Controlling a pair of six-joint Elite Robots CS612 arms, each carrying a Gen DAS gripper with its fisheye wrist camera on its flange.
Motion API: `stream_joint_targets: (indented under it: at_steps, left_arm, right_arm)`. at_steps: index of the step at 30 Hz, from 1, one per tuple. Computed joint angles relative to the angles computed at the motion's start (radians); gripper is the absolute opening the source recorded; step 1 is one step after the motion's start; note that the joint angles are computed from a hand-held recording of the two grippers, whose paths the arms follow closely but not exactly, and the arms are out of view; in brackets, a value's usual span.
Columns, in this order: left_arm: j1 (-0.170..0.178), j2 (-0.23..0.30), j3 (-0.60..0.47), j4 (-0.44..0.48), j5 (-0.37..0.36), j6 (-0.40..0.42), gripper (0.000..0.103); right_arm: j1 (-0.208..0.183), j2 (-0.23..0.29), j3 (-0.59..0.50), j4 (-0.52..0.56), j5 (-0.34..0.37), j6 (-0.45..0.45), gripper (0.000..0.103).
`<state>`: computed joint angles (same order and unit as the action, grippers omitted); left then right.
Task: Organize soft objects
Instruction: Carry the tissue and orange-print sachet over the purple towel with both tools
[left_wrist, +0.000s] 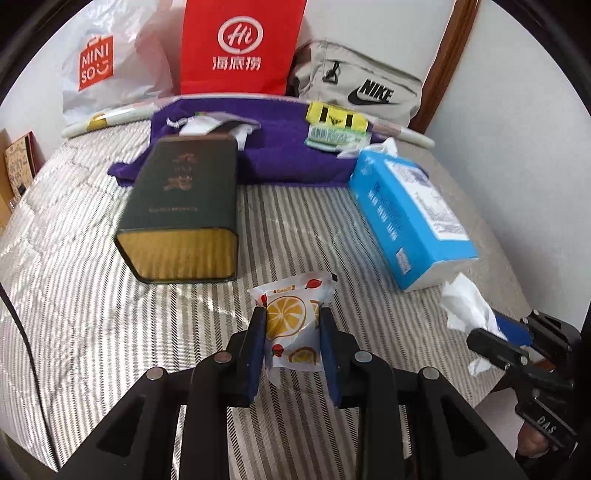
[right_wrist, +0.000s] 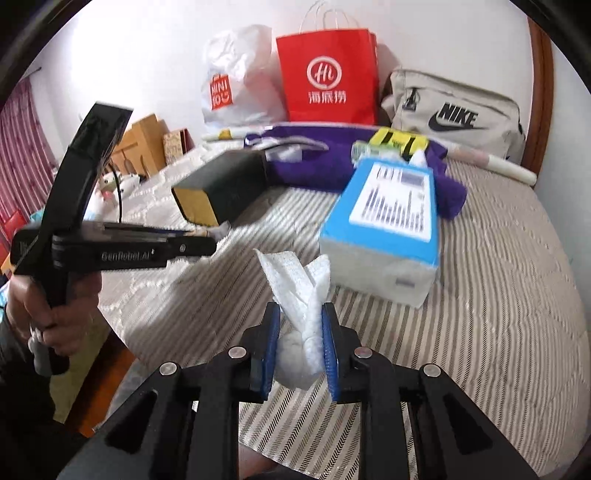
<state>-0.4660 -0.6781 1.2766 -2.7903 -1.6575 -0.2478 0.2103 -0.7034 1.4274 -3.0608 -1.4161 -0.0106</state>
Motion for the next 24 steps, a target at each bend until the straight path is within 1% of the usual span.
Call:
stream_joint_targets:
  at_steps: [6, 12, 19, 24]
  left_arm:
    - [0.008, -0.022, 0.006, -0.023, 0.015, -0.018, 0.026]
    - [0.019, -0.028, -0.017, -0.025, 0.038, -0.032, 0.026]
    - [0.031, -0.014, -0.071, 0.011, 0.072, -0.040, 0.027]
    - [0.039, 0.005, -0.119, 0.026, 0.083, -0.040, 0.027]
  right_arm:
    - [0.001, -0.010, -0.019, -0.016, -0.013, 0.015, 0.022]
    - [0.004, -0.010, -0.065, -0.009, -0.024, -0.001, 0.022]
    - [0.001, 0.009, -0.144, 0.033, -0.027, 0.001, 0.023]
    - [-0.005, 0.028, -0.196, 0.051, -0.020, 0.013, 0.023]
